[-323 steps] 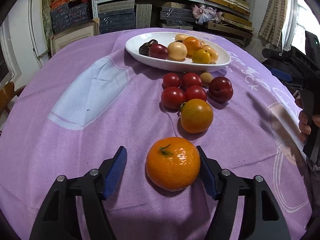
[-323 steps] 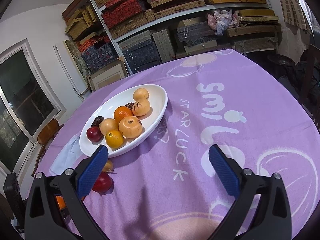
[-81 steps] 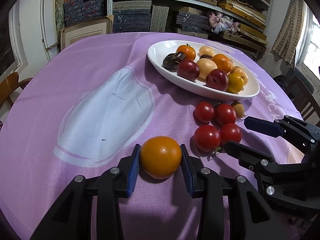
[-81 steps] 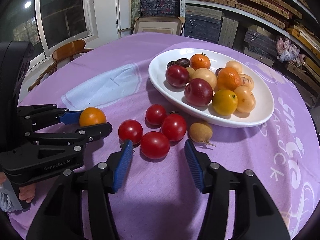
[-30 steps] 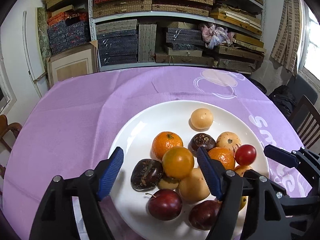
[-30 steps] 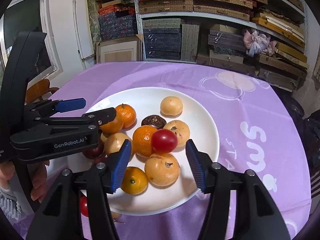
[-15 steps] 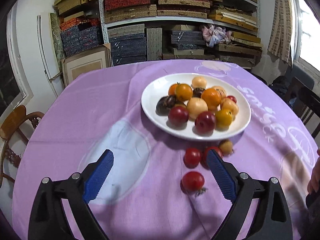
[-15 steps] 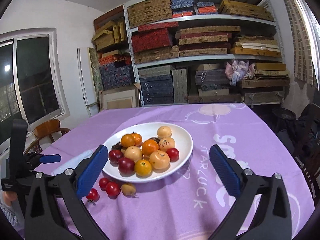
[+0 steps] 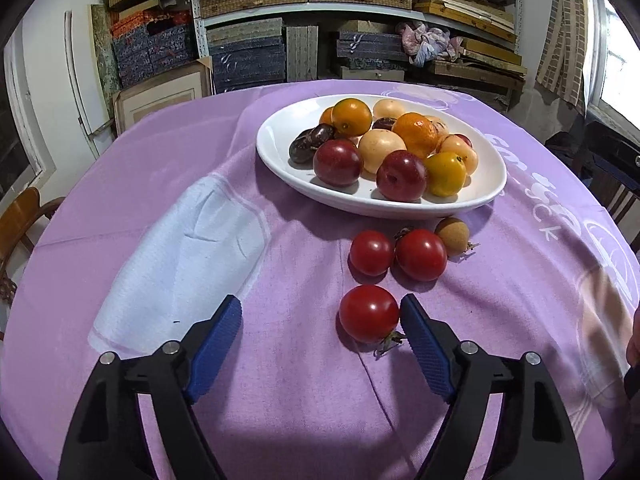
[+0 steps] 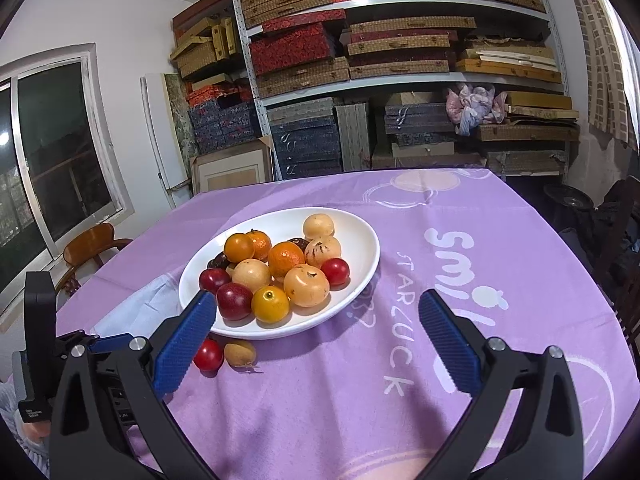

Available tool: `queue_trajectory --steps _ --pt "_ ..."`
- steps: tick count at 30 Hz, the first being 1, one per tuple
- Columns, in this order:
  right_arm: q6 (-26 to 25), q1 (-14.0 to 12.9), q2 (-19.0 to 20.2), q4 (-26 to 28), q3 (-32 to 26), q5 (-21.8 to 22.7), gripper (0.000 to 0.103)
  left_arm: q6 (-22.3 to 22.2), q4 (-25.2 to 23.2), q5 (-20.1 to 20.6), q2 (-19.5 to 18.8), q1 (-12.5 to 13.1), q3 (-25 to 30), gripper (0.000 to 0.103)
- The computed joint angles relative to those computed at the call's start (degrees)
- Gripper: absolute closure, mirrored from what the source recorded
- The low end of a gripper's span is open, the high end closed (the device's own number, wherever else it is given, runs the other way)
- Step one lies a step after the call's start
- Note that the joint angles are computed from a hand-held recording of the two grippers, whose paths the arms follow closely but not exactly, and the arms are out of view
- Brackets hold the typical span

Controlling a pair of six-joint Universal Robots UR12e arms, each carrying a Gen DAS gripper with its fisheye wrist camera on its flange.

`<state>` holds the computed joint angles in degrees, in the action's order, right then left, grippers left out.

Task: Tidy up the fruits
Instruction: 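Grasp a red tomato with the left gripper, then grasp the small brown round fruit with the right gripper while the left holds its tomato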

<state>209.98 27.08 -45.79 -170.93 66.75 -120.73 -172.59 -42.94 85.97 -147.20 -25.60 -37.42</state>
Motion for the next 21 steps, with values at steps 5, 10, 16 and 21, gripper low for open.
queue_trajectory --steps 5,10,16,21 --pt "-0.08 -0.05 0.05 0.58 -0.15 0.33 0.004 0.40 -1.09 -0.22 -0.16 0.08 0.40 0.038" --pt "-0.39 -0.05 0.15 0.89 -0.38 1.04 0.004 -0.19 -3.95 -2.09 -0.74 0.51 1.82 0.067" --pt "-2.56 -0.12 0.46 3.62 -1.54 4.37 0.004 0.82 -3.16 -2.67 -0.40 0.50 1.08 0.072" --pt "-7.82 0.42 1.95 11.48 -5.58 8.66 0.011 2.23 0.12 -2.01 0.64 0.28 -1.23 0.072"
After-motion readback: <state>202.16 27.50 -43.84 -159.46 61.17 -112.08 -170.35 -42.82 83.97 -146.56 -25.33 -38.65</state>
